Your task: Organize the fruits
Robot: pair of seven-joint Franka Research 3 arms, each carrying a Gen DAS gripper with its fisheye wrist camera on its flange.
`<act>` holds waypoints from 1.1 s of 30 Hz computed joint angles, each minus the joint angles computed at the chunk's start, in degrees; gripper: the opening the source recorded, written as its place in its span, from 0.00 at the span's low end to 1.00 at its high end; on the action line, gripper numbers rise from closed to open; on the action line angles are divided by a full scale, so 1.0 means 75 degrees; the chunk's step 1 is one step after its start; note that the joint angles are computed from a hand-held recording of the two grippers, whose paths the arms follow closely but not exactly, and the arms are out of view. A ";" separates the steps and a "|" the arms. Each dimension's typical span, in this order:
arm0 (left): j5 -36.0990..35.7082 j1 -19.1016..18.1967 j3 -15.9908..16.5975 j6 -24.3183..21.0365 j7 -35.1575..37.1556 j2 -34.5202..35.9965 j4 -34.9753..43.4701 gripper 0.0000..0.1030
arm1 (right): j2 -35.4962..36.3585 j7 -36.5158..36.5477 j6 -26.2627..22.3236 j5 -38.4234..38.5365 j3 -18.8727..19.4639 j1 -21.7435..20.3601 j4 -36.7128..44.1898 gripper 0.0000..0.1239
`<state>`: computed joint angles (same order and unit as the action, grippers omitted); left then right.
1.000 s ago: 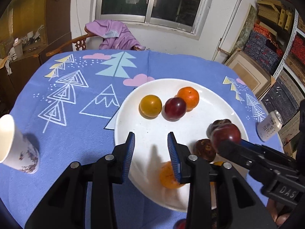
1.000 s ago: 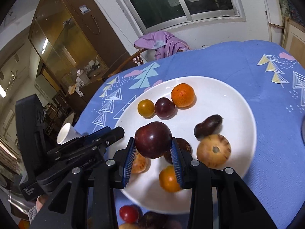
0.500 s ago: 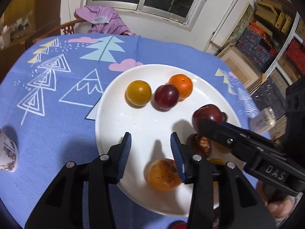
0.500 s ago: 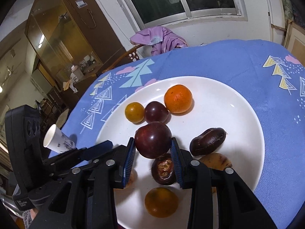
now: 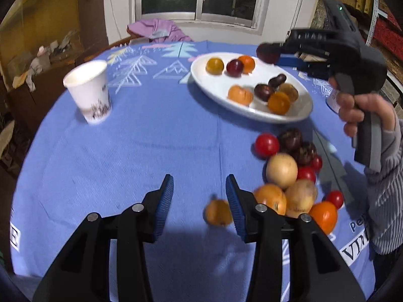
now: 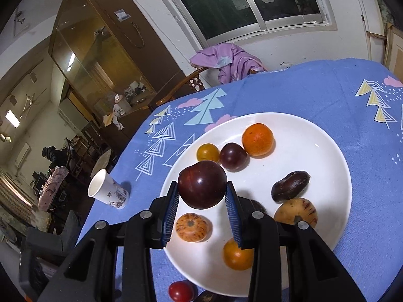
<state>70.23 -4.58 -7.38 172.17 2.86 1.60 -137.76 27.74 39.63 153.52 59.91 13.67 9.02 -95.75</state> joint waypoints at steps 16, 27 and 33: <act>0.1334 -0.0408 0.0108 0.0154 -0.0935 0.0360 0.0084 0.26 | -0.0255 -0.0354 -0.0215 0.0674 -0.0064 -0.0128 -0.0131 0.30; 0.0440 -0.0259 0.0027 -0.0566 0.0454 0.1024 0.2455 0.26 | -0.0221 -0.0462 0.0222 0.0879 -0.0203 -0.0079 -0.0075 0.30; -0.1635 -0.0352 0.0097 -0.0816 0.2309 0.3143 0.4756 0.26 | 0.0364 0.0408 0.0279 0.0089 -0.0290 -0.0120 0.0490 0.30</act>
<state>57.97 -7.23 -6.66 166.05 20.18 25.17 -102.09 30.47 42.69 155.62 60.58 11.49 8.11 -92.08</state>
